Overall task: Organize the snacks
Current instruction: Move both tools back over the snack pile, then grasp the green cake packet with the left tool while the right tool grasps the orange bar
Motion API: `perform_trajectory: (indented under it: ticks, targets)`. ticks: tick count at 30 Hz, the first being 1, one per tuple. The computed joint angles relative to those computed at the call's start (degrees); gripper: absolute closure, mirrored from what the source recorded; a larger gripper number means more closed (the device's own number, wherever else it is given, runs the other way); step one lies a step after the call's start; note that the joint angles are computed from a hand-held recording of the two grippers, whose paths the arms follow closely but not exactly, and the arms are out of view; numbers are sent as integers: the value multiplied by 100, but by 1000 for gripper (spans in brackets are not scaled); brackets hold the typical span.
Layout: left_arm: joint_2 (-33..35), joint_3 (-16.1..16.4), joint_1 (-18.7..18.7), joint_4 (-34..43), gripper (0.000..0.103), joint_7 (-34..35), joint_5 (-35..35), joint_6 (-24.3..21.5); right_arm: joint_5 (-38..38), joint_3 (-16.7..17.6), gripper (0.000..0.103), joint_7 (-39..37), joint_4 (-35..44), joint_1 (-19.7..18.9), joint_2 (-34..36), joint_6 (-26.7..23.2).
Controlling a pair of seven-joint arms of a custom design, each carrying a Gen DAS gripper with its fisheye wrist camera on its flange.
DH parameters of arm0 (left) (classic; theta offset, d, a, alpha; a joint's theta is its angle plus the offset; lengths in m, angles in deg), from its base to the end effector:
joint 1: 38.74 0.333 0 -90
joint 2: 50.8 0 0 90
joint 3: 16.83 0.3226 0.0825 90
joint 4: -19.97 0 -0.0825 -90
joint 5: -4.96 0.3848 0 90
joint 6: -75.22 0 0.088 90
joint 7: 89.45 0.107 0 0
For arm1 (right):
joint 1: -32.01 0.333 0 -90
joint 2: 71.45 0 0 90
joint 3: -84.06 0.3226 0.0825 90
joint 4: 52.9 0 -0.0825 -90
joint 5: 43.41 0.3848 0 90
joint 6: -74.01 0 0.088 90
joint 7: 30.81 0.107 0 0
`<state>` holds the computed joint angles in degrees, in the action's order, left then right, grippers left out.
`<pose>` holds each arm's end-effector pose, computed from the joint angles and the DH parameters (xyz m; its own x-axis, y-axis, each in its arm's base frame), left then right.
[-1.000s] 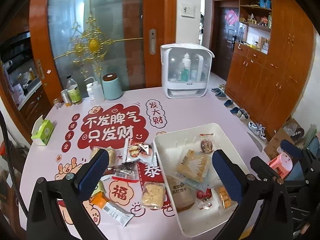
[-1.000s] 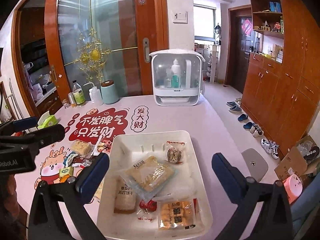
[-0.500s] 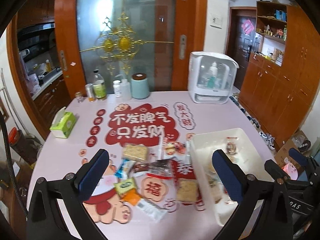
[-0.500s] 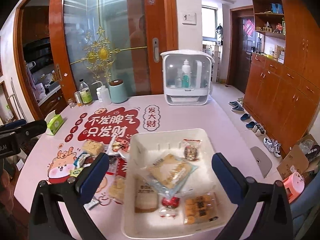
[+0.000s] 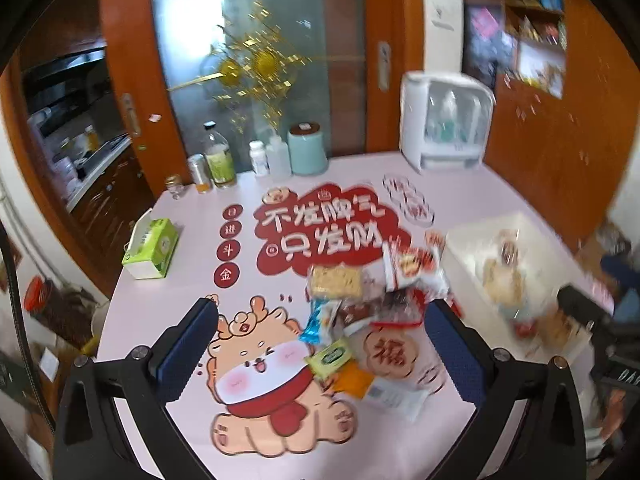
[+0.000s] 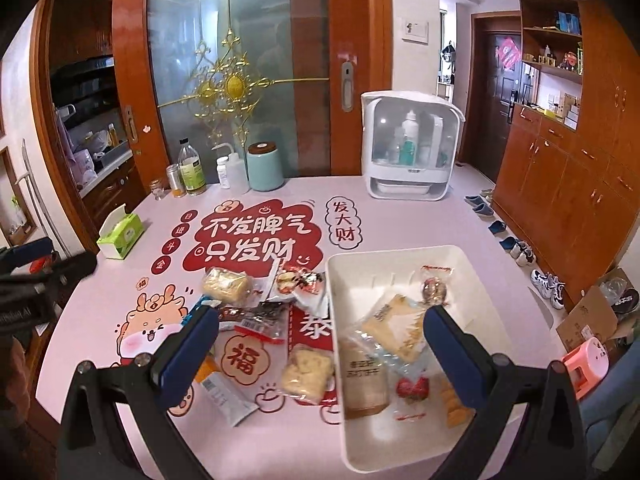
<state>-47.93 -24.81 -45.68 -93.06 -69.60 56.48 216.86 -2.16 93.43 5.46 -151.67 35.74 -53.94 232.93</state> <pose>0.5853 -0.1568 0.4985 0.3859 -0.9194 -0.0755 -0.6618 -0.2189 -0.7170 0.6803 0.1155 0.4917 0.5359 -0.8442 -0.0158 -0.5473 -0.3330 -0.7678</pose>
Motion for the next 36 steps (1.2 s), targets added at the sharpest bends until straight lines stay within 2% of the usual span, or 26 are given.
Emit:
perform_trajectory:
  ticks: [5, 9, 11, 12, 14, 17, 22, 25, 28, 30, 31, 32, 36]
  targets:
    - [173, 159, 226, -245, 1, 1082, -325, 500, -420, -61, 0, 598, -176, 272, 44, -146]
    - [399, 270, 481, -439, 1, 2498, -1039, 1114, -923, -91, 1, 974, -275, 492, 232, -266]
    - [566, 279, 621, -496, 1, 3406, -1602, 1399, -1144, -67, 9, 1033, -243, 538, 382, -426]
    - [692, 222, 760, -523, 1, 4141, -2127, 1569, -1188, -16, 13, 985, -189, 514, 474, -592]
    - [867, 151, 900, -527, 4, 5081, -2843, 1720, -1343, 41, 27, 857, 33, 490, 732, -1047]
    - [1271, -121, 1199, -374, 7, 6544, -3931, 1778, -1550, 93, 32, 527, 261, 501, 1046, -1391]
    - [1850, -419, 1399, 41, 8, 8160, -4906, 1500, -1856, 156, 32, 47, 493, 579, 1420, -1604]
    - [2097, -437, 1367, 275, 11, 8743, -5252, 1303, -2031, 152, 32, -134, 613, 681, 1602, -1588]
    - [2283, -346, 1269, 509, 12, 9013, -5516, 1072, -2214, 96, 33, -31, 866, 790, 1863, -1660]
    - [2417, -289, 1221, 689, 12, 9076, -5655, 930, -2391, 19, 39, 112, 1051, 876, 2035, -1792]
    - [2479, -281, 1220, 768, 12, 9111, -5733, 873, -2605, 139, 51, 252, 1084, 783, 2093, -1808]
    - [2515, -270, 1219, 822, 12, 9142, -5795, 827, -2417, 70, 57, 29, 918, 846, 2022, -1536]
    - [2690, -246, 1200, 1048, 15, 9228, -5955, 647, -2299, 80, 62, 291, 884, 732, 2007, -1611]
